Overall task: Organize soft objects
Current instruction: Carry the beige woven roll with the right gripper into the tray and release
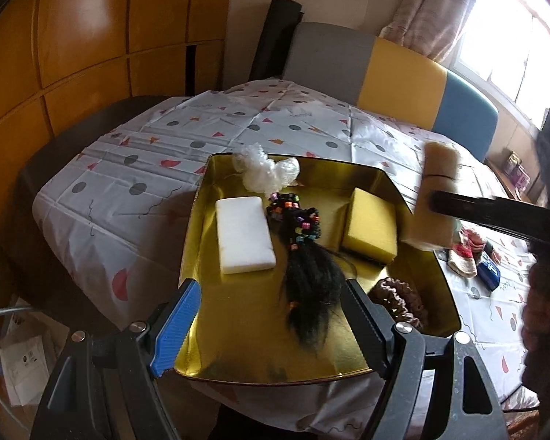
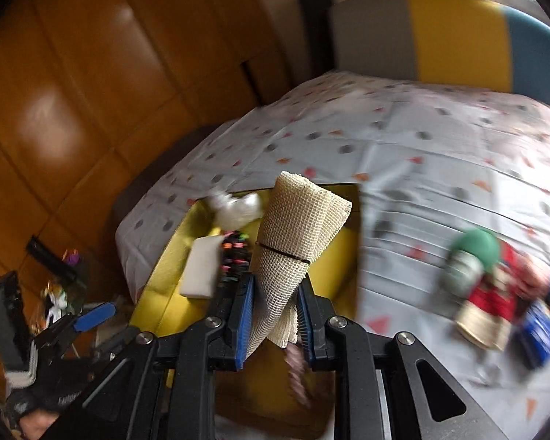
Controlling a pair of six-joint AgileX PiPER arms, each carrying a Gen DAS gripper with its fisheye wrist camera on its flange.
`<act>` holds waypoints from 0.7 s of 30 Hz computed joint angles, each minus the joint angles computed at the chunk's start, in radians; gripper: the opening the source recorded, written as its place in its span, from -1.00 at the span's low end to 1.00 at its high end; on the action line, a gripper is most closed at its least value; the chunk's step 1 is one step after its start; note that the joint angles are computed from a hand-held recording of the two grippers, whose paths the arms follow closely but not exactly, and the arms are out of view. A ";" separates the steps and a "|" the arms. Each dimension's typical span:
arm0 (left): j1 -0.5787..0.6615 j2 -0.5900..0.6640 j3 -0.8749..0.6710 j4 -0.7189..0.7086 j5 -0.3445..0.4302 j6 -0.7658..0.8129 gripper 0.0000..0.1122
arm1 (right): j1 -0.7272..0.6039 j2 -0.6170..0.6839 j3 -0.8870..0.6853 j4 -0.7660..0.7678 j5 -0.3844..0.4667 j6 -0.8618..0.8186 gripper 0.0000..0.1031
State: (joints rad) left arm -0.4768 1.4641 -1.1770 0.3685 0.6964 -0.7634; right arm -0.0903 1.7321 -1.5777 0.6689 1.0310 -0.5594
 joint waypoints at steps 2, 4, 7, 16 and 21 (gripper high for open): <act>0.013 -0.002 0.008 -0.001 -0.003 0.002 0.42 | 0.061 0.068 -0.065 -0.031 0.007 0.046 -0.56; 0.027 0.000 0.012 -0.019 -0.006 0.017 0.42 | 0.126 0.135 -0.131 -0.089 -0.001 0.102 -0.56; 0.041 0.007 0.013 -0.028 -0.004 0.028 0.42 | 0.193 0.243 -0.242 -0.174 0.009 0.180 -0.56; 0.042 0.026 0.000 -0.033 -0.001 0.027 0.42 | 0.200 0.338 -0.308 -0.228 0.011 0.224 -0.49; 0.025 0.024 -0.002 -0.024 0.005 0.021 0.42 | 0.150 0.238 -0.169 -0.165 -0.044 0.152 -0.38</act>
State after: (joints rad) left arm -0.4521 1.4886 -1.1785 0.3445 0.7017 -0.7419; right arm 0.0598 1.9698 -1.7467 0.5040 0.9875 -0.4077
